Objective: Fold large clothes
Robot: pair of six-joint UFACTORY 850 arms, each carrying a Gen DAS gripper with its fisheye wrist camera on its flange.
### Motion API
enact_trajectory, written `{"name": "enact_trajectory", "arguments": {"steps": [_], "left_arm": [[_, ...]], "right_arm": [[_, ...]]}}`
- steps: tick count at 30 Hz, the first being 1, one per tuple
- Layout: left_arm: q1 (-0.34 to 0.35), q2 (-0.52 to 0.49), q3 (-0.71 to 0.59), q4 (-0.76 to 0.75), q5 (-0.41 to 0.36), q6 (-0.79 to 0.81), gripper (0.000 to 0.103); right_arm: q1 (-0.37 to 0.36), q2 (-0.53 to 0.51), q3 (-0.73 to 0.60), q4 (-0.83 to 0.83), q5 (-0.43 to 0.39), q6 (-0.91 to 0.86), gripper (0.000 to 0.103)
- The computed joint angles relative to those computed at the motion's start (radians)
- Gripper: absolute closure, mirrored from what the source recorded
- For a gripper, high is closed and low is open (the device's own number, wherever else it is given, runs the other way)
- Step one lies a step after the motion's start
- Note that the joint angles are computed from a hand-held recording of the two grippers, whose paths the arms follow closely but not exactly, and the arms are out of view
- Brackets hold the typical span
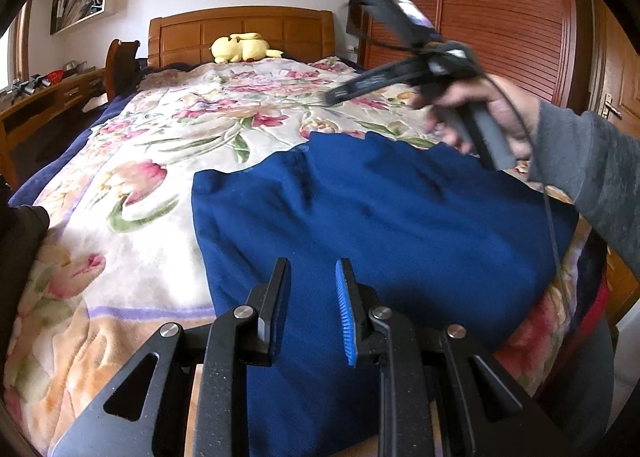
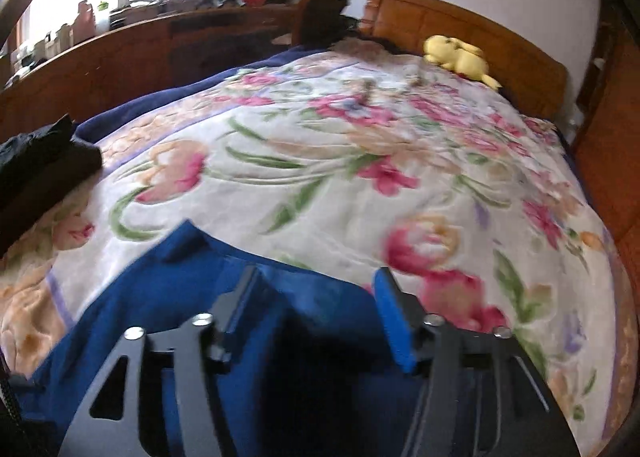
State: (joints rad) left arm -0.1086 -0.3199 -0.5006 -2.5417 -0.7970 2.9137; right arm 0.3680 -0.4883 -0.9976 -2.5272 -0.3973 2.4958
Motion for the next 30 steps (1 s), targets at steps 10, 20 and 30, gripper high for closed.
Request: {"name": "enact_trajectory", "arguments": {"steps": [10, 20, 30], "left_arm": [[0.008, -0.022, -0.023, 0.021, 0.031, -0.046, 0.079], [-0.022, -0.020, -0.018, -0.039, 0.080, -0.008, 0.079], [-0.036, -0.018, -0.024, -0.066, 0.110, 0.010, 0.079]], "right_arm": [[-0.319, 0.068, 0.163, -0.018, 0.051, 0.127, 0.038], [-0.418, -0.063, 0.088, -0.258, 0.120, 0.339, 0.040], [-0.398, 0.009, 0.158, -0.214, -0.009, 0.182, 0.101]]}}
